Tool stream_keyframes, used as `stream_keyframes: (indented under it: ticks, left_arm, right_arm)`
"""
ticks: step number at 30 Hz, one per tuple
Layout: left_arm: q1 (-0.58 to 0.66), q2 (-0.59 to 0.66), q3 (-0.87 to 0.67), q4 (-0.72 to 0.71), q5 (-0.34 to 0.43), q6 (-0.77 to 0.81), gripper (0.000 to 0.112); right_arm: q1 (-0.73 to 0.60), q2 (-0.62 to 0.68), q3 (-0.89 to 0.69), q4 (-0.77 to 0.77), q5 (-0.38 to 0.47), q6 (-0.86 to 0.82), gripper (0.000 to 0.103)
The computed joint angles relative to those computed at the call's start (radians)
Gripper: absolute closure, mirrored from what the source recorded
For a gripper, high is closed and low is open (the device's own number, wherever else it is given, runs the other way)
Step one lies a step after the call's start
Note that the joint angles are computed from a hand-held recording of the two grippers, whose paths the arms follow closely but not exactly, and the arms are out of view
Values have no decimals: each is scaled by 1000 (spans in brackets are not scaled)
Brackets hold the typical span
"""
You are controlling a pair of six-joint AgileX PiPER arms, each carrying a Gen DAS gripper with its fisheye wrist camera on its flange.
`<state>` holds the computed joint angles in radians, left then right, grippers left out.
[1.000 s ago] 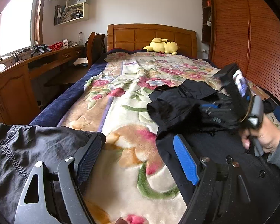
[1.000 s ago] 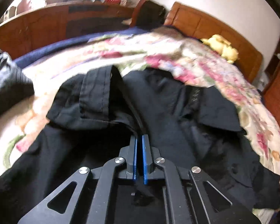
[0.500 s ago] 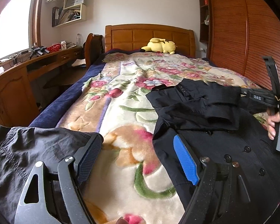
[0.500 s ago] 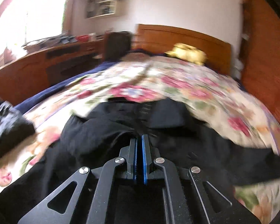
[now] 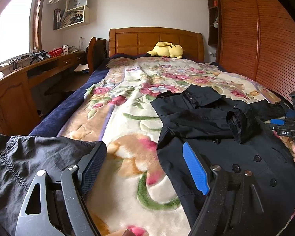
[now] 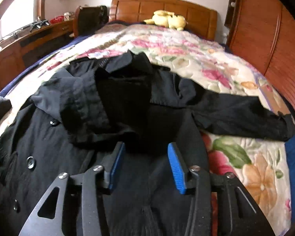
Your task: Fold large clothes
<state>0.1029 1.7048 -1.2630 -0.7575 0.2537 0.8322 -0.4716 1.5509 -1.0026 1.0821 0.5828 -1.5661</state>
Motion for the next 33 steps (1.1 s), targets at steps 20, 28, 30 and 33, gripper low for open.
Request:
stream_keyframes:
  ticks: [20, 28, 30, 33]
  left_arm:
    - [-56, -21, 46, -14, -11, 57, 32]
    - [-53, -18, 46, -9, -10, 52, 32]
    - [-53, -18, 46, -8, -8, 54, 32]
    - [-54, -14, 47, 4, -15, 53, 32]
  right_arm:
    - [323, 67, 54, -245, -263, 165, 40]
    - [295, 113, -20, -223, -181, 137, 73]
    - [262, 75, -5, -157, -140, 70, 95]
    - [190, 13, 28, -44, -75, -62, 97]
